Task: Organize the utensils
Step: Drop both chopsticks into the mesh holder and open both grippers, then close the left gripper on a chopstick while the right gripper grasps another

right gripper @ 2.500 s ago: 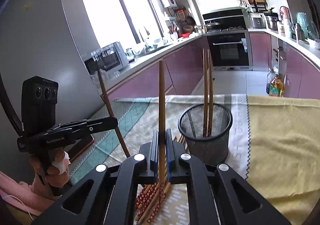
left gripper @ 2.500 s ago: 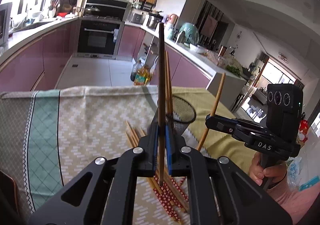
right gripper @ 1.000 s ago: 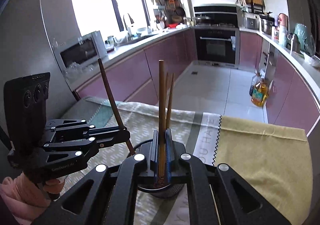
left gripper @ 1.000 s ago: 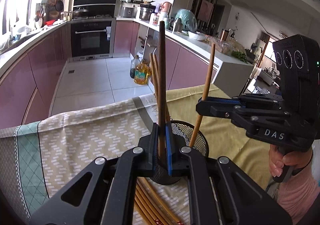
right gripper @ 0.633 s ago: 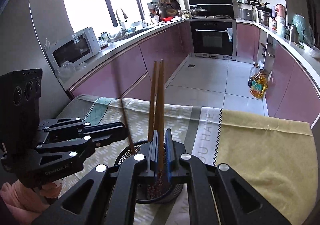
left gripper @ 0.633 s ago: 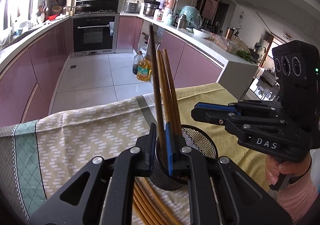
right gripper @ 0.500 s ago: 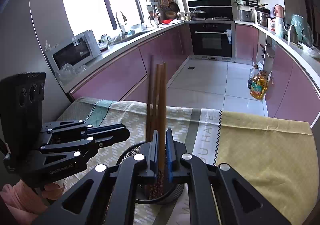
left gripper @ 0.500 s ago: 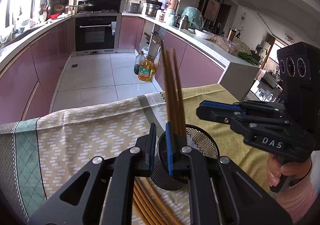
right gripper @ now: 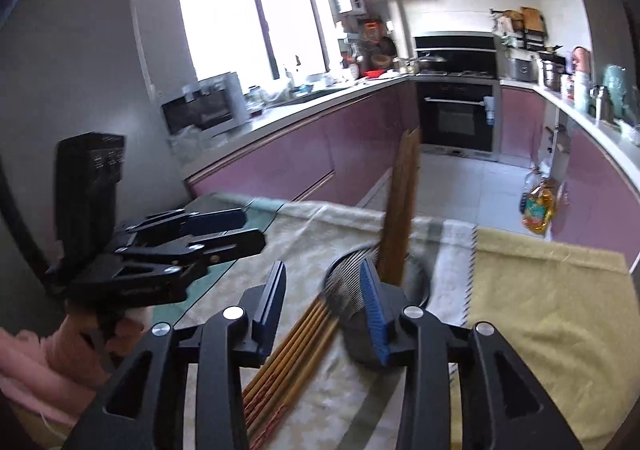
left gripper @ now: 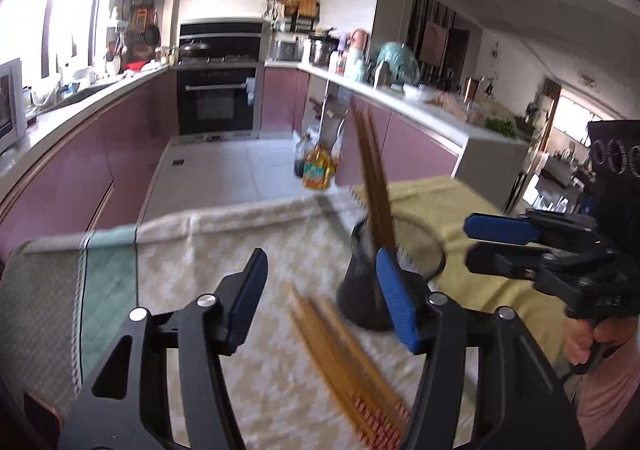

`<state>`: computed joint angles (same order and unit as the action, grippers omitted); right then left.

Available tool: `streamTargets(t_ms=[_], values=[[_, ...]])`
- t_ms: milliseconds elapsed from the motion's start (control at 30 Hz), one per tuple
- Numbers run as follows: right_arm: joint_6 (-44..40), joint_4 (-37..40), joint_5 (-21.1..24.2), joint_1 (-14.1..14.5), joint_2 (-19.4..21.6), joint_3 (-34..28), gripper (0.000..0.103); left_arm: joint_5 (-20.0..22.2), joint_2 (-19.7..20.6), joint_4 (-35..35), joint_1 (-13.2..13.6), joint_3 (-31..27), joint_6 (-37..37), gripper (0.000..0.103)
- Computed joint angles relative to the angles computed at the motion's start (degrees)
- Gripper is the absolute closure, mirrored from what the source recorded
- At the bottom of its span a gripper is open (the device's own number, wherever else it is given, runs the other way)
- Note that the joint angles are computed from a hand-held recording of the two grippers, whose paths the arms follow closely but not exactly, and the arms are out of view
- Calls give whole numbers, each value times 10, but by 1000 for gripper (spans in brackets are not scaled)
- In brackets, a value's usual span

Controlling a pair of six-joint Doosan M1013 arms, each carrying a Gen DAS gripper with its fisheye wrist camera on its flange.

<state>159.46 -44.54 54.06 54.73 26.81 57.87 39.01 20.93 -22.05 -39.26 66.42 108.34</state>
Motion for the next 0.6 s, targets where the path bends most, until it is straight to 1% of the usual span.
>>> streamTargets(t_ms=[100, 200, 233, 267, 333, 400, 467, 533, 600], values=[[0, 37, 3, 0, 10, 3, 63, 19, -6, 18, 2, 24, -10, 44], [5, 78, 9, -4, 19, 8, 63, 34, -10, 52, 1, 46, -35, 44], [12, 92, 1, -6, 20, 13, 63, 39, -10, 64, 0, 53, -45, 44], [17, 98, 0, -7, 21, 15, 63, 42, -12, 71, -1, 60, -50, 44], [21, 101, 23, -5, 32, 7, 63, 56, -11, 79, -2, 67, -62, 44], [27, 111, 18, -7, 34, 9, 63, 65, -11, 81, -2, 73, -66, 44], [24, 113, 29, -5, 41, 2, 63, 70, -11, 77, -2, 78, -67, 44], [23, 116, 30, -5, 43, 0, 64, 76, -12, 73, -4, 82, -64, 44], [25, 114, 36, -4, 46, -3, 64, 79, -12, 86, -9, 83, -70, 44]])
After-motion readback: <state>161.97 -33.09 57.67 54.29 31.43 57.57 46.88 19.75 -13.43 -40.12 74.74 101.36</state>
